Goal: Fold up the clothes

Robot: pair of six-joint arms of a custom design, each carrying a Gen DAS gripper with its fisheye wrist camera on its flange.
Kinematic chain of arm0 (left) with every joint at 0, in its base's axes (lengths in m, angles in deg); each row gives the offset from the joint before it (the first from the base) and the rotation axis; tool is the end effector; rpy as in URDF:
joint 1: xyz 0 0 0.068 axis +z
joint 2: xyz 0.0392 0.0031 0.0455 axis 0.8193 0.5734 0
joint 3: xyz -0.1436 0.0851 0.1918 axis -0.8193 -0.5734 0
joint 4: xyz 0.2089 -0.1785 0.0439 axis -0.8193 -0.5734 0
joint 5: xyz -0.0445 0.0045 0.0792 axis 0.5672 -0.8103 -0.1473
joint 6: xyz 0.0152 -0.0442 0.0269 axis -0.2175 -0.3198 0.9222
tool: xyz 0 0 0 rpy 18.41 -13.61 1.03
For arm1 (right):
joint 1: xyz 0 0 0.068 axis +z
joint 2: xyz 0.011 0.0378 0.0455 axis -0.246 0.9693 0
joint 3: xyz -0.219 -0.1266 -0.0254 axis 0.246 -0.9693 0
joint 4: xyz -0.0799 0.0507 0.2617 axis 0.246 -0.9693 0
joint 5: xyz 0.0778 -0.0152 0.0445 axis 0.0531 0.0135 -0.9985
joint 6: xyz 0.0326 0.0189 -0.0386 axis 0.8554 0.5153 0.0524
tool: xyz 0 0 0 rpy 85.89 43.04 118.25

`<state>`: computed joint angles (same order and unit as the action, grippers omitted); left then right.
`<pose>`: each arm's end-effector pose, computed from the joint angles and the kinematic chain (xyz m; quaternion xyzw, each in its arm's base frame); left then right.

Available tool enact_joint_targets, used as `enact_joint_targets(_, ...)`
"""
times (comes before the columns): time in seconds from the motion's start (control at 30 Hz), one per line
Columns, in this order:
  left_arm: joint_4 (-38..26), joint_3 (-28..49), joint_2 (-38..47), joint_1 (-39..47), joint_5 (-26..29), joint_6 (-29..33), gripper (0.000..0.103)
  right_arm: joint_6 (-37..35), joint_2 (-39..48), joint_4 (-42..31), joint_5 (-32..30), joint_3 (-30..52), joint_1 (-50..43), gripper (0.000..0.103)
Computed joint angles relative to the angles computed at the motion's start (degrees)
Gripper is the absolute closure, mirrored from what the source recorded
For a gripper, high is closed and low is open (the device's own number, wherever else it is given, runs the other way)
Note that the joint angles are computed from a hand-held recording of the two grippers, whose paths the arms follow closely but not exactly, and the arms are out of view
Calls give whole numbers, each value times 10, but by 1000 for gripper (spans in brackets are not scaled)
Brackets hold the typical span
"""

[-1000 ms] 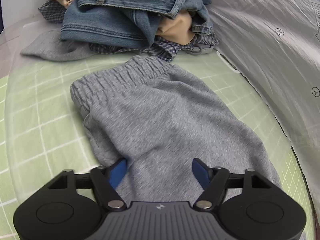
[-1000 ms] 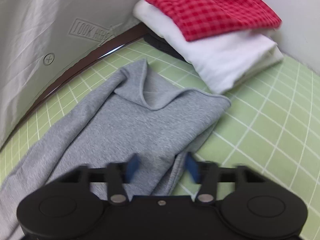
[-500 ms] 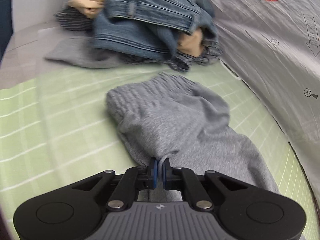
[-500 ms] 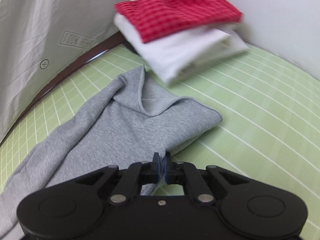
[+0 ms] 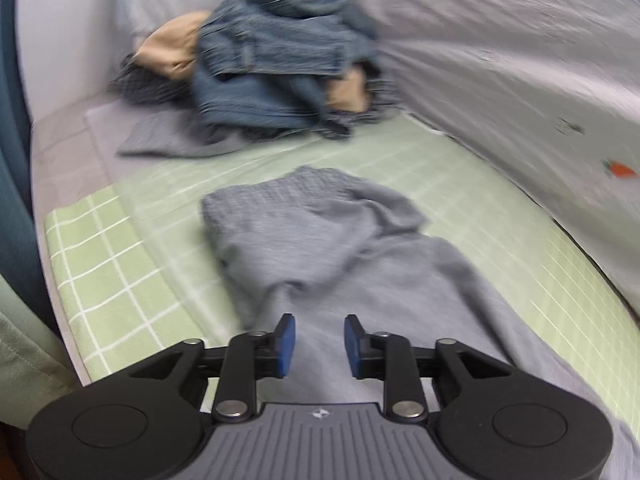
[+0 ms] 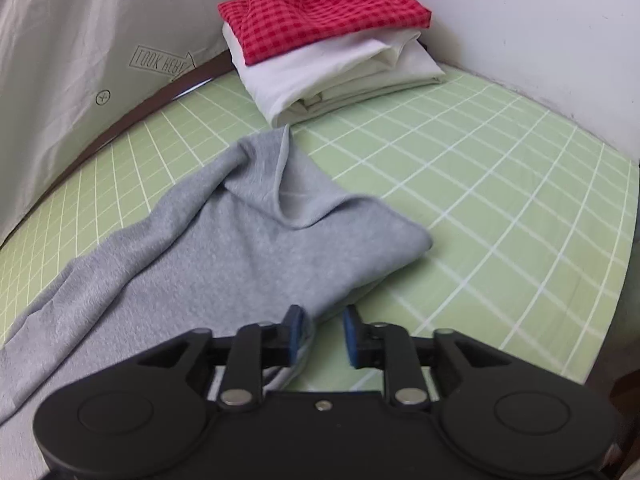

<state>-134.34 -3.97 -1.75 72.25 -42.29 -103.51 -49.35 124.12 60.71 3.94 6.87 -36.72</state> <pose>0.1788 0.0689 0.2463 -0.5226 0.7805 0.1025 0.3275 0.4306 -0.1696 0.1799 0.1368 0.9341 0.0390 0.3273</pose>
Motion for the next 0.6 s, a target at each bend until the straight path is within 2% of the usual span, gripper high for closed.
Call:
enact_joint_targets(0.17, 5, 23, 64, -163, -29, -87, 60, -36, 23, -21, -35, 37, -24, 77)
enact_joint_targets(0.2, 11, 26, 82, -189, -26, -101, 60, -34, 31, -27, -45, 49, -29, 74)
enact_joint_targets(0.3, 29, 40, 141, -262, -20, -139, 56, -1, 62, -42, -84, 95, -46, 63)
enact_joint_targets(0.47, 43, 60, 224, -326, -6, -184, 53, 44, 134, -85, -104, 205, -57, 61)
enact_joint_targets(0.53, 44, 66, 240, -337, -13, -194, 50, 45, 160, -100, -100, 245, -56, 82)
enact_joint_targets(0.57, 43, 68, 248, -342, -17, -199, 48, 34, 167, -103, -94, 257, -54, 100)
enact_joint_targets(0.6, 41, 72, 254, -347, -20, -202, 46, 23, 165, -95, -87, 256, -51, 102)
